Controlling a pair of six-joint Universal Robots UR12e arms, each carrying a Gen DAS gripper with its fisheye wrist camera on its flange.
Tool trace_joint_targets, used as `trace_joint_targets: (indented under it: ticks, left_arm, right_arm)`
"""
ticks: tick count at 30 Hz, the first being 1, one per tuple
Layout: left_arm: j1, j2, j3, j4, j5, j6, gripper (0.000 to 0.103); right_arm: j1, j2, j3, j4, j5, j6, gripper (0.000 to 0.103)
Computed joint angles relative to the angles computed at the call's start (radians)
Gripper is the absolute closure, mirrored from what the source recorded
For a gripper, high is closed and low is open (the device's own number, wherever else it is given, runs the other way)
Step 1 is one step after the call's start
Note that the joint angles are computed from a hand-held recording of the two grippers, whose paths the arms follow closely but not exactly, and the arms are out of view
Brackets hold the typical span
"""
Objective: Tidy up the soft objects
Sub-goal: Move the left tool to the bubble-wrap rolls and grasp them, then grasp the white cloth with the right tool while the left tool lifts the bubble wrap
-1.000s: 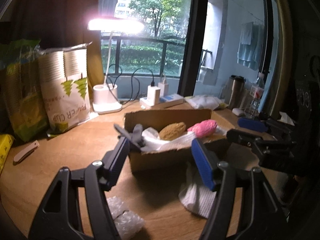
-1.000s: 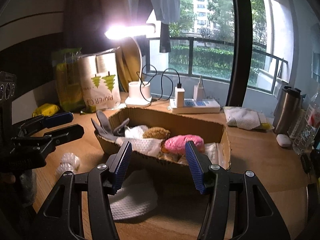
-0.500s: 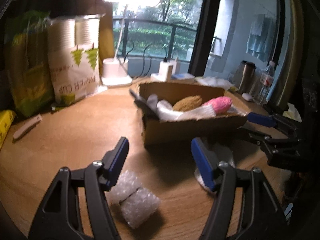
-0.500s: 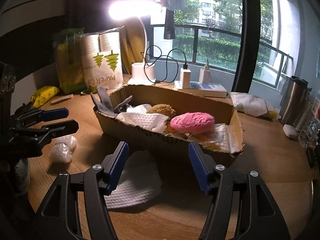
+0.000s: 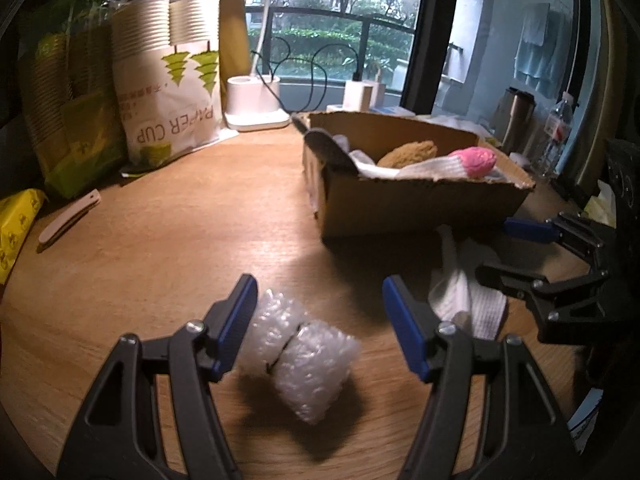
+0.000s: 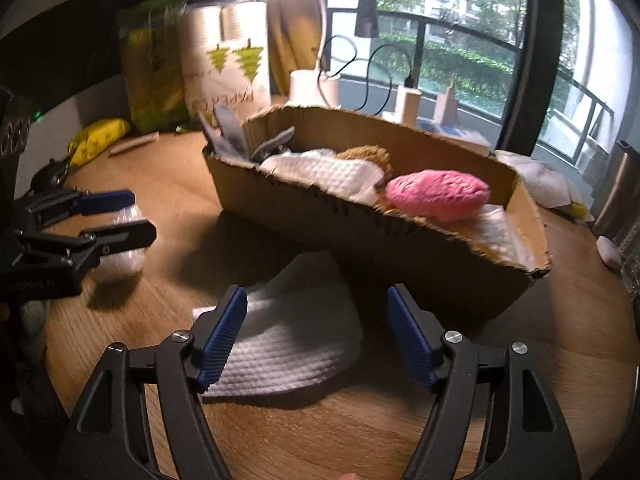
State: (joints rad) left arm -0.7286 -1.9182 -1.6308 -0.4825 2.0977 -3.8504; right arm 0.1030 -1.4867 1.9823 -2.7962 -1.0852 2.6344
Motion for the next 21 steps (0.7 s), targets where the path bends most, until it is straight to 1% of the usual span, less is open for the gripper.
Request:
trace_joint_targets:
  ticks: [2, 4, 6, 8, 12, 15, 18, 21]
  left_arm:
    - [0.000, 0.003, -0.007, 0.008, 0.000, -0.008, 0.036]
    - [0.000, 0.011, -0.019, 0.034, 0.006, -0.021, 0.036]
    - [-0.001, 0.017, -0.024, 0.039, 0.018, -0.018, 0.036]
    - [0.000, 0.019, -0.024, 0.026, 0.021, -0.013, 0.036]
    - [0.006, 0.014, -0.019, -0.007, -0.009, -0.017, 0.036]
    - [0.004, 0.008, -0.009, -0.029, -0.018, -0.001, 0.036]
    - [0.005, 0.006, -0.004, -0.047, -0.029, 0.002, 0.036]
    - [0.007, 0.004, 0.000, -0.064, -0.039, -0.001, 0.036]
  right_arm:
    - [0.003, 0.001, -0.001, 0.009, -0.003, -0.011, 0.027]
    - [0.006, 0.002, -0.002, 0.016, -0.010, -0.022, 0.027]
    - [0.009, 0.004, -0.004, 0.025, -0.018, -0.029, 0.027]
    - [0.010, 0.005, -0.006, 0.036, -0.022, -0.036, 0.027]
    - [0.015, 0.009, -0.014, 0.055, -0.035, -0.038, 0.027]
    - [0.020, 0.012, -0.017, 0.065, -0.044, -0.042, 0.027]
    - [0.023, 0.013, -0.025, 0.101, -0.052, -0.055, 0.027]
    - [0.024, 0.016, -0.031, 0.119, -0.052, -0.043, 0.027]
